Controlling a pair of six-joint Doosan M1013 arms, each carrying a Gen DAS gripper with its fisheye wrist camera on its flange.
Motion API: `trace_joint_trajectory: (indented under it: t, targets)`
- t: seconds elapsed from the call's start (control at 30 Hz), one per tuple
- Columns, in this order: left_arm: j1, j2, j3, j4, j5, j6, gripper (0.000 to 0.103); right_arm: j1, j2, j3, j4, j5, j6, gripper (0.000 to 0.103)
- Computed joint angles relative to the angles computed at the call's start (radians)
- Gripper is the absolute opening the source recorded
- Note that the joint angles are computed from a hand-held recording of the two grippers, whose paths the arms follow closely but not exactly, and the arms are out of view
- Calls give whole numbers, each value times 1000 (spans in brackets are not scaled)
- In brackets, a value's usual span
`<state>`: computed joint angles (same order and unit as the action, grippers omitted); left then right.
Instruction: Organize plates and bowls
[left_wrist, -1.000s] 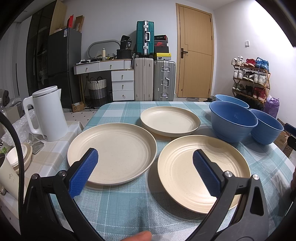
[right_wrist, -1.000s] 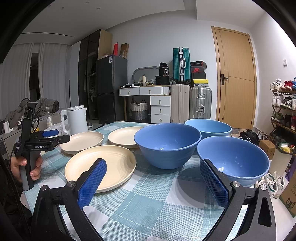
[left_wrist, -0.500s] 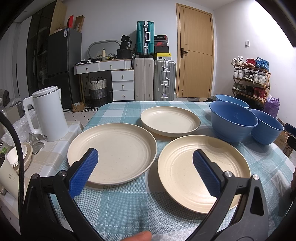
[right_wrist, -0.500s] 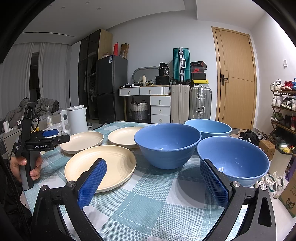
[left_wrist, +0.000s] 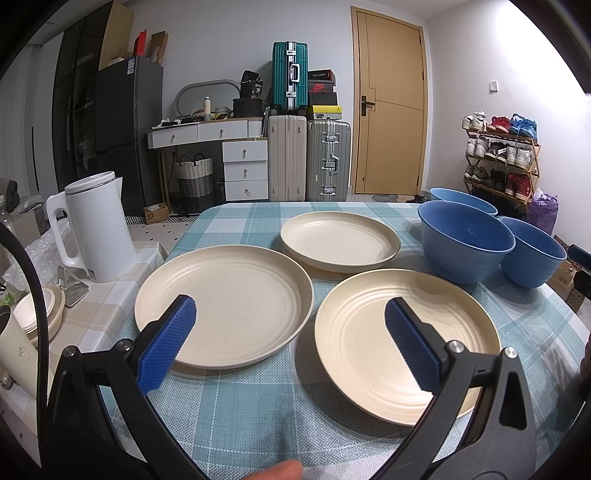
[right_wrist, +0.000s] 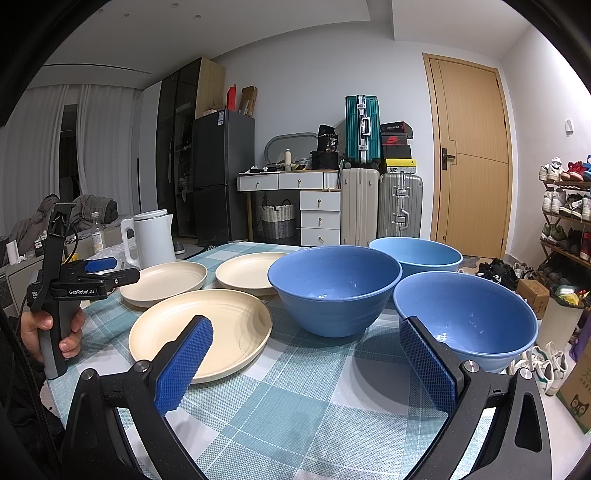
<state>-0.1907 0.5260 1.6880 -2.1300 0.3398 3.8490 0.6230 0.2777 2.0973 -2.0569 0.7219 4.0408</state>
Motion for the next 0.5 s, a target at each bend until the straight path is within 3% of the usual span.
trace_joint_trajectory:
  t: [0.5]
  targets:
    - [0, 0, 0, -4, 0, 4, 102, 0, 0, -1, 1, -1, -1, 103]
